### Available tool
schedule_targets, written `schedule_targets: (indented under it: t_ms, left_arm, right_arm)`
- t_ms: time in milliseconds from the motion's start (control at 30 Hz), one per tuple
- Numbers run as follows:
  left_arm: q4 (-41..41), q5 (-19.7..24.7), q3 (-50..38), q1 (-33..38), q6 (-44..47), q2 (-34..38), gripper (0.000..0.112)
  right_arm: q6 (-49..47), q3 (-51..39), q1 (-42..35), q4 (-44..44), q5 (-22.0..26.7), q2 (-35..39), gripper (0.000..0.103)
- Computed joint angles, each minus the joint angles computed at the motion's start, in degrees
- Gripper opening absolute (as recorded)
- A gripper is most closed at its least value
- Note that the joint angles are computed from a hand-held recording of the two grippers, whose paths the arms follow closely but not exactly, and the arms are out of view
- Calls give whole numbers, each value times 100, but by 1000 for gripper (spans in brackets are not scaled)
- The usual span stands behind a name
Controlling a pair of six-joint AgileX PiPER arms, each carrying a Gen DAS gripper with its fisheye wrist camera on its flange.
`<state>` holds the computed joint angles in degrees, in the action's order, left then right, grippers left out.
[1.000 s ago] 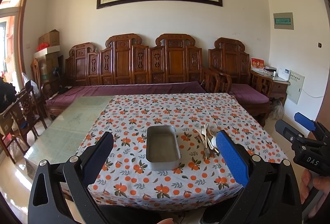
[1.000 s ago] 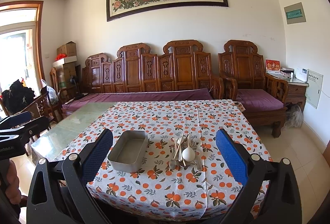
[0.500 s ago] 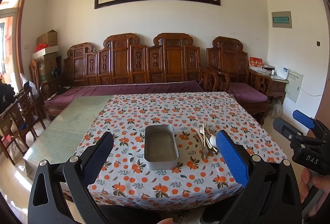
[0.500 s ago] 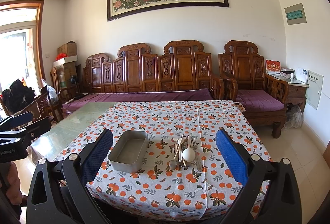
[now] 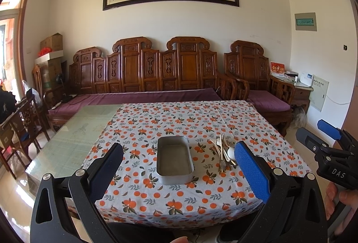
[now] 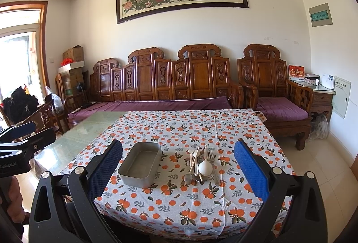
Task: Organize utensils
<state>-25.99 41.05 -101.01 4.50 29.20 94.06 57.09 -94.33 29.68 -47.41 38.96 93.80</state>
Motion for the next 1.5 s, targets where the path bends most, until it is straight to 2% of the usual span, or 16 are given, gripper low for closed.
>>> schedule_targets:
  t_ms: [567, 833, 1000, 1133, 1333, 1500]
  left_arm:
    - [-5, -154, 237, -28, 53, 39, 96]
    - [170, 16, -160, -171, 31, 662, 96]
    - [312, 121, -491, -296, 52, 1132, 96]
    - [421, 397, -1113, -405, 74, 1755, 96]
    - [467, 980, -2271, -516, 35, 2658, 96]
    - [576, 1876, -4073, -648, -207, 3831, 96]
  right_arm:
    - [-188, -150, -61, 251, 41, 113, 100]
    - [-647, -32, -581, 781, -468, 373, 100]
    - [-1411, -153, -1044, 1545, -826, 808, 100]
    - [-2266, -469, -1368, 2396, -932, 1284, 90]
    - [-3493, -1326, -1797, 3609, -743, 2191, 73]
    - [-4146, -2389, -2071, 4156, -301, 3059, 68]
